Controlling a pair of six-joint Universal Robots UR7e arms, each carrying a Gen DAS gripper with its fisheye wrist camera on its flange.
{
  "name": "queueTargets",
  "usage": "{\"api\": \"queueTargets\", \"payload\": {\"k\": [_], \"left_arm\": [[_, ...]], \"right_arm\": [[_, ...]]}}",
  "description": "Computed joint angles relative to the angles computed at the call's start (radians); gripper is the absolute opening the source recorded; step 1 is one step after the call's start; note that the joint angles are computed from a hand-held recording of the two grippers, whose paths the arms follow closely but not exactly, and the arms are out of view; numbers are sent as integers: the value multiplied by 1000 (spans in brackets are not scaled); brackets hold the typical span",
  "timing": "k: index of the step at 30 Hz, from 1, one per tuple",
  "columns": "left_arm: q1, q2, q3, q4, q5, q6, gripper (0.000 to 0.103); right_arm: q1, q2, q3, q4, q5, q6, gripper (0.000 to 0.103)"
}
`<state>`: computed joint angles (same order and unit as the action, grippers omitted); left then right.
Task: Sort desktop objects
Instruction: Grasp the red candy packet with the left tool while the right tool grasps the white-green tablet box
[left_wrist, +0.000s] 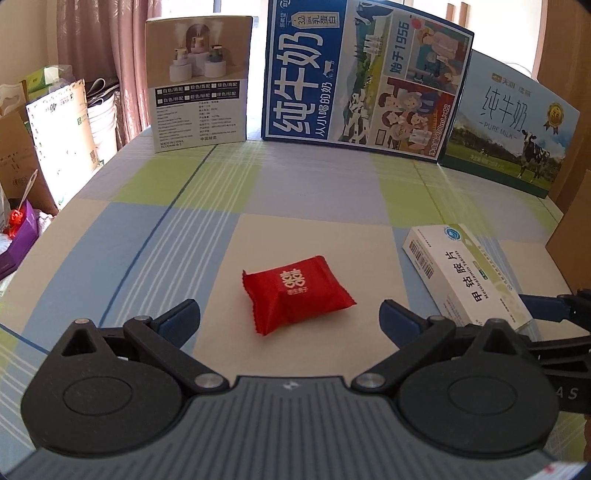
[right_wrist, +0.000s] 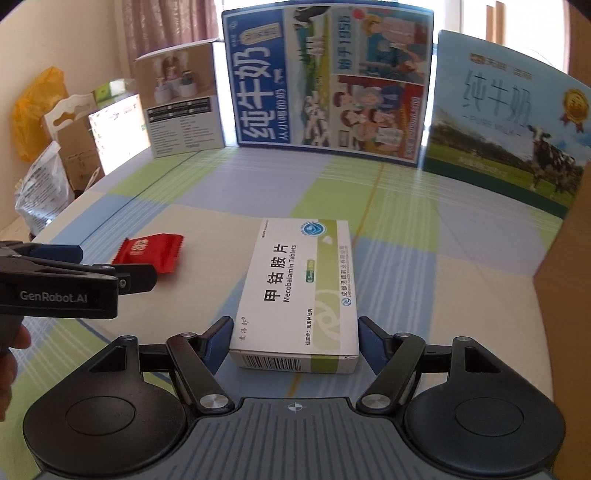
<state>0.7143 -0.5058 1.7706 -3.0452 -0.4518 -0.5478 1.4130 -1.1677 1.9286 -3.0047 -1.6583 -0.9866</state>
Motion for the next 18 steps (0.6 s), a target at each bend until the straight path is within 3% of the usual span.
{"api": "queueTargets", "payload": {"k": [7,11,12,14,16,18], "left_arm": [[13,52,-59,-21,50,28,100],[26,68,-91,-22,58,44,91],[28,70,-96,-9,59,43,88],[29,68,-96,27,59,25,72],[25,71,-91,28,73,34,68],[20,63,-79,28,74,29,56]], "right_arm": [[-22,-17,2,2,21,-4,69],[-28,-23,2,13,17,-3,69],[-29,-24,3,14,14,-2,69],[-34,-27,2,20,13,-2,69],[-38,-32,5,23,16,-7,69],[-39,-35,5,28,15,-5,69]]}}
